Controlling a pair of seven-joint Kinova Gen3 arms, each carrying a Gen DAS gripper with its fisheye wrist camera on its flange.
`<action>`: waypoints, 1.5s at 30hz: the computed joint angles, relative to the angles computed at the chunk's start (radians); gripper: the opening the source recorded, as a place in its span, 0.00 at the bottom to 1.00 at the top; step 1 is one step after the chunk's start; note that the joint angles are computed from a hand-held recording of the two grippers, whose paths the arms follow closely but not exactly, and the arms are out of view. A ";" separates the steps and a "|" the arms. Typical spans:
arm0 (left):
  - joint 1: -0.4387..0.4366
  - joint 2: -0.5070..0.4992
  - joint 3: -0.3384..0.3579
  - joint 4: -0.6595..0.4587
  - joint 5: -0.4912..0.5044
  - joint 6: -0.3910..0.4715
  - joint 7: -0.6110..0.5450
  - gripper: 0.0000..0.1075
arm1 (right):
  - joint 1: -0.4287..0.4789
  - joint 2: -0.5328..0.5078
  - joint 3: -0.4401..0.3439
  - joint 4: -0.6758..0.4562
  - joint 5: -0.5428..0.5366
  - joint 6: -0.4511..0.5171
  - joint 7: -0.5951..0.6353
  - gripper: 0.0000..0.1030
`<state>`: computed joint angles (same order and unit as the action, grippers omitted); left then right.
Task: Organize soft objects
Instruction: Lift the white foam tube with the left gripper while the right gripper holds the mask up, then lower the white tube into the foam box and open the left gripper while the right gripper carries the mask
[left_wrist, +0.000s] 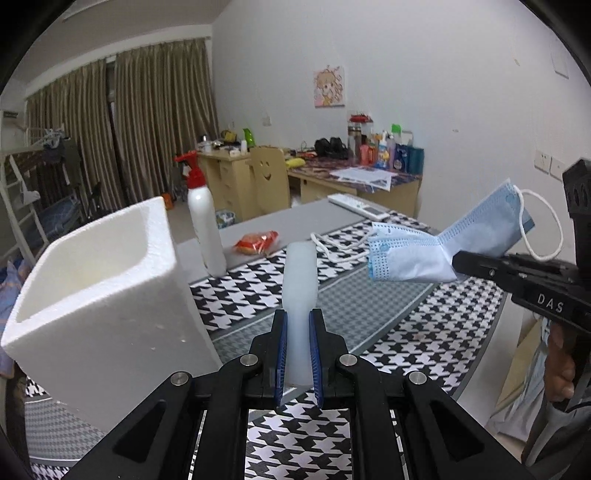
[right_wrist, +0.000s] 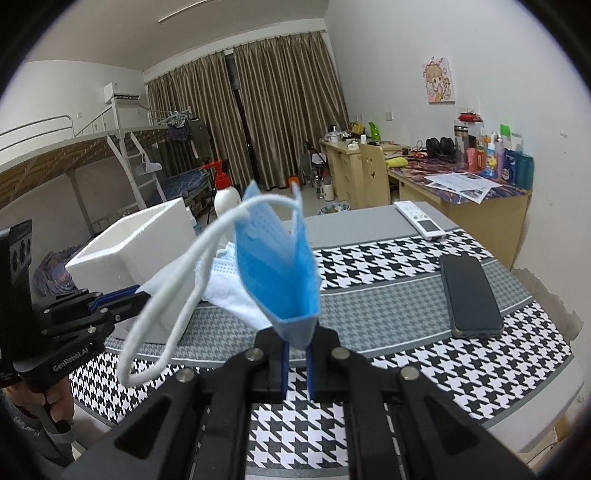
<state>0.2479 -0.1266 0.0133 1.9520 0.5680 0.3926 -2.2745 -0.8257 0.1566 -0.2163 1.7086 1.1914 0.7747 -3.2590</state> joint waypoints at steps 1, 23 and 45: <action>0.001 -0.004 -0.003 0.001 0.006 -0.006 -0.003 0.12 | 0.002 0.000 0.001 0.000 0.003 -0.005 0.000 0.10; 0.030 -0.028 -0.054 -0.017 0.020 -0.079 0.012 0.12 | 0.015 0.008 0.013 -0.039 0.046 -0.060 0.013 0.10; 0.066 -0.053 -0.110 -0.023 -0.019 -0.148 0.057 0.12 | -0.011 0.051 0.047 -0.140 0.026 -0.091 0.109 0.10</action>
